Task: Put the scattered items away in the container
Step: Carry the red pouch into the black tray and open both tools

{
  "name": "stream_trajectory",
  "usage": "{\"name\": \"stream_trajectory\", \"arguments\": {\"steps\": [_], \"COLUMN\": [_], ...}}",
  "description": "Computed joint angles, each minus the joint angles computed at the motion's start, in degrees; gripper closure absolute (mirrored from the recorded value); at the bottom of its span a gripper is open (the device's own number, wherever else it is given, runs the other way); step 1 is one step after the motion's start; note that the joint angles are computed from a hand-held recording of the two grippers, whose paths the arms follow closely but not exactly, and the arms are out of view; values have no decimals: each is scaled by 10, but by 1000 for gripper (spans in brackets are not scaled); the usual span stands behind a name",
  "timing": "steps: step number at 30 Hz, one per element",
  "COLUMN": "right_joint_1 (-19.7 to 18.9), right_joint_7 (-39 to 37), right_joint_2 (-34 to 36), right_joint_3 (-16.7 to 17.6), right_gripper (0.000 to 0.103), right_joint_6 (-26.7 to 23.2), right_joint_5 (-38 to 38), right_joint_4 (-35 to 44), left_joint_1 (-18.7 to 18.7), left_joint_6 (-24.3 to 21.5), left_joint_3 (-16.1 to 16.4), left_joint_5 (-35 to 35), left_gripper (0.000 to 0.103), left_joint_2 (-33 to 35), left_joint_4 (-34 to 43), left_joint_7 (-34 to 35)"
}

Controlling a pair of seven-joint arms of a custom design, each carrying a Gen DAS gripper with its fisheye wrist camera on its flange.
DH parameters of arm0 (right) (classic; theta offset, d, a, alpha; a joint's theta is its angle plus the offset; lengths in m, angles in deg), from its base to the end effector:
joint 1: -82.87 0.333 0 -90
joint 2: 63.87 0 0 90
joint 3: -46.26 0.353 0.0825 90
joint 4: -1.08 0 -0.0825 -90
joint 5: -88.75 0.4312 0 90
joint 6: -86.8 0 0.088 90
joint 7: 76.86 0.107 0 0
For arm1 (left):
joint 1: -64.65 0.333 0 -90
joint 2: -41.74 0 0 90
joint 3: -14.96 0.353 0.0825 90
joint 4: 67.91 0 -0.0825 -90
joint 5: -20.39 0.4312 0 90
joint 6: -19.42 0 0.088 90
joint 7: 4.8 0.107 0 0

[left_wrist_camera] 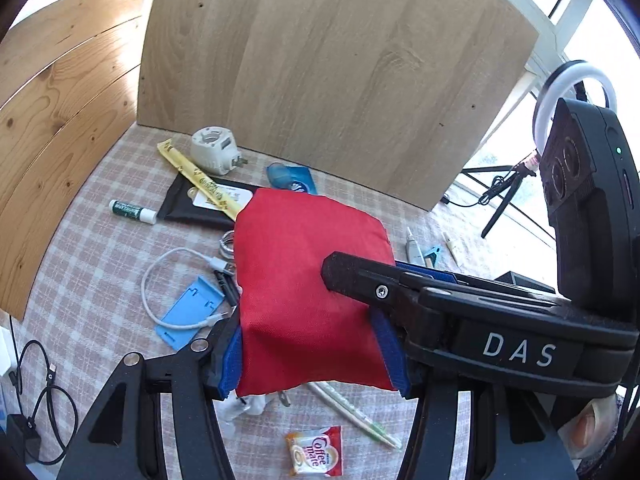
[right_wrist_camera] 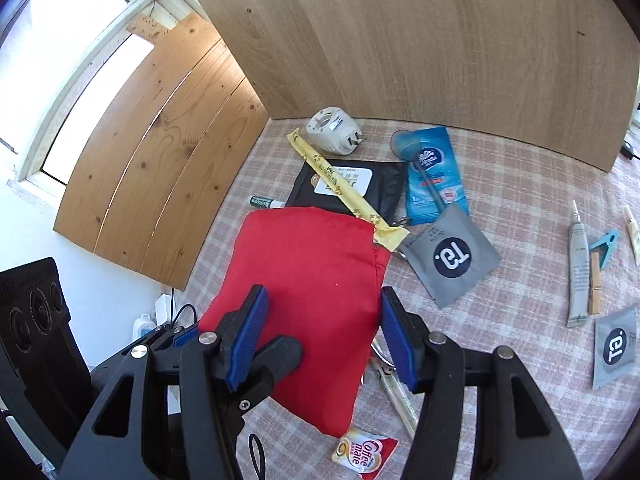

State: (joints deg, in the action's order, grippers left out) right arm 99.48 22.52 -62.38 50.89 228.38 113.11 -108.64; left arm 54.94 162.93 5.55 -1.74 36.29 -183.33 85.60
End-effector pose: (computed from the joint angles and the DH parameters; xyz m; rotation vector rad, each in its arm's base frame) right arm 0.6096 0.2353 0.5567 -1.7279 1.8302 0.0572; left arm 0.5805 -0.2020 0.5807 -1.9390 2.1467 -0.9635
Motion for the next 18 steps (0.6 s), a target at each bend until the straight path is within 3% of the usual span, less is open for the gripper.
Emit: {"name": "stream_trajectory", "arguments": {"steps": [9,18], "right_joint_1": [-56,-185], "right_joint_7": [83,200], "right_joint_2": [-176,-363], "right_joint_3": [-45,-69], "right_gripper": [47,47], "right_joint_6": [55,25], "right_joint_5": [-50,-176], "right_joint_4": [-172,-315], "left_joint_1": [-63,-145], "left_joint_6": [-30,-88], "left_joint_3": [-57,-121], "left_joint_5": [-5,6], "left_gripper": [49,48], "left_joint_2": [80,199], "left_joint_4": [122,276], "left_joint_7": [69,106]}}
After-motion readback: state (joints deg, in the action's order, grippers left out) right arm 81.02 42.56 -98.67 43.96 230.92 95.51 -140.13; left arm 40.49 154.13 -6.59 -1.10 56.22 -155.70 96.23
